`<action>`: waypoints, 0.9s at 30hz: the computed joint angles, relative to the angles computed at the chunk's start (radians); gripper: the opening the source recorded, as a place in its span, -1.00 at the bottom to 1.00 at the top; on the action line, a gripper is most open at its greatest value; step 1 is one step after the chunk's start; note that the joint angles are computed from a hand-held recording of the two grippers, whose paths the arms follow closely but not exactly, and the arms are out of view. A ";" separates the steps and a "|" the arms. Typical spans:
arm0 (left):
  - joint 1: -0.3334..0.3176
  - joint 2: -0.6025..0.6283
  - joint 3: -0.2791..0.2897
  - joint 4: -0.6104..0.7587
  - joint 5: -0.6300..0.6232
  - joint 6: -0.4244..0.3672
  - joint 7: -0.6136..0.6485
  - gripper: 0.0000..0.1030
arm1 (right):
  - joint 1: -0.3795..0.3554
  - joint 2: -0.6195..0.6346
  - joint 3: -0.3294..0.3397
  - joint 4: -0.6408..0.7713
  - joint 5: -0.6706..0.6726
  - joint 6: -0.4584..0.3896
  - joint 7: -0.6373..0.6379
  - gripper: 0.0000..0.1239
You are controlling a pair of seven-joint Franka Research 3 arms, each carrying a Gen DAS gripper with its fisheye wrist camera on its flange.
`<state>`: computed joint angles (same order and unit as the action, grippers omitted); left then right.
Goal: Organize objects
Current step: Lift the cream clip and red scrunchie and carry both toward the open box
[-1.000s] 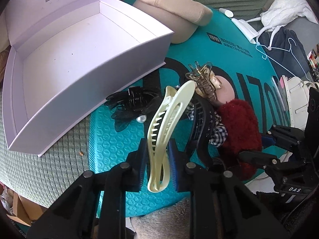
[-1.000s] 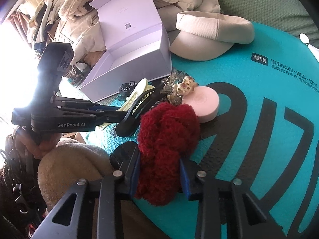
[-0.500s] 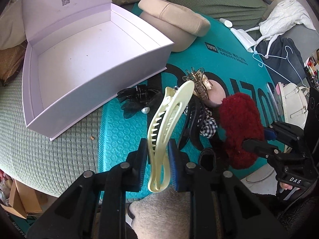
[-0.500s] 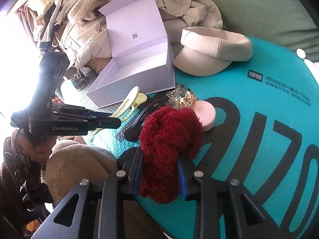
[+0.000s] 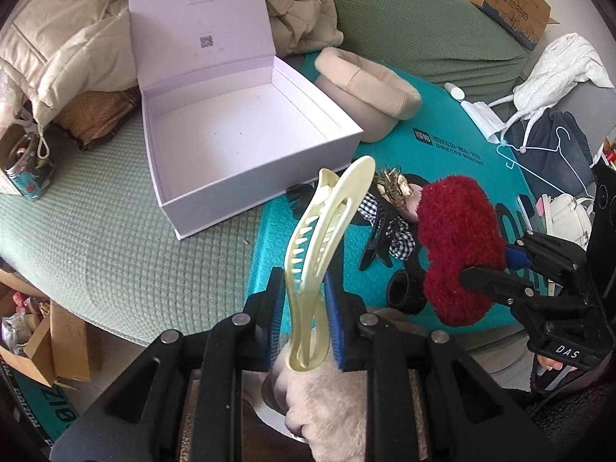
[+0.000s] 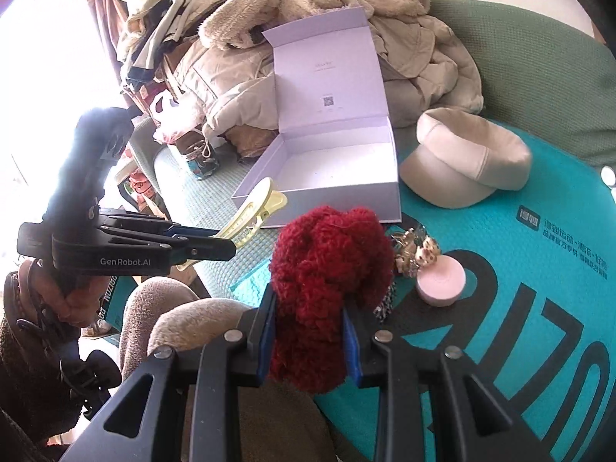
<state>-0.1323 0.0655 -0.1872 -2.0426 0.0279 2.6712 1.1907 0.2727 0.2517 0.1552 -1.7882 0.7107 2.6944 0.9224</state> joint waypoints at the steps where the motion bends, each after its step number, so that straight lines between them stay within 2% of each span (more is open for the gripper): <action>1: -0.002 -0.024 0.005 -0.017 0.034 0.000 -0.032 -0.62 | 0.002 0.000 0.004 0.005 0.001 -0.003 -0.008 -0.52; 5: 0.002 -0.111 0.015 -0.075 0.115 -0.006 -0.115 -0.62 | 0.009 0.003 0.014 0.029 0.008 -0.019 -0.031 -0.52; 14: 0.021 -0.197 0.017 -0.096 0.232 -0.045 -0.235 -0.62 | 0.029 0.022 0.018 0.098 -0.003 -0.037 -0.060 -0.52; 22: 0.040 -0.173 0.017 -0.005 0.321 -0.097 -0.277 -0.62 | 0.037 0.091 0.022 0.231 -0.048 -0.057 -0.052 -0.52; 27: 0.043 -0.111 0.028 0.081 0.322 -0.110 -0.252 -0.62 | 0.044 0.160 0.017 0.346 -0.103 -0.077 -0.018 -0.52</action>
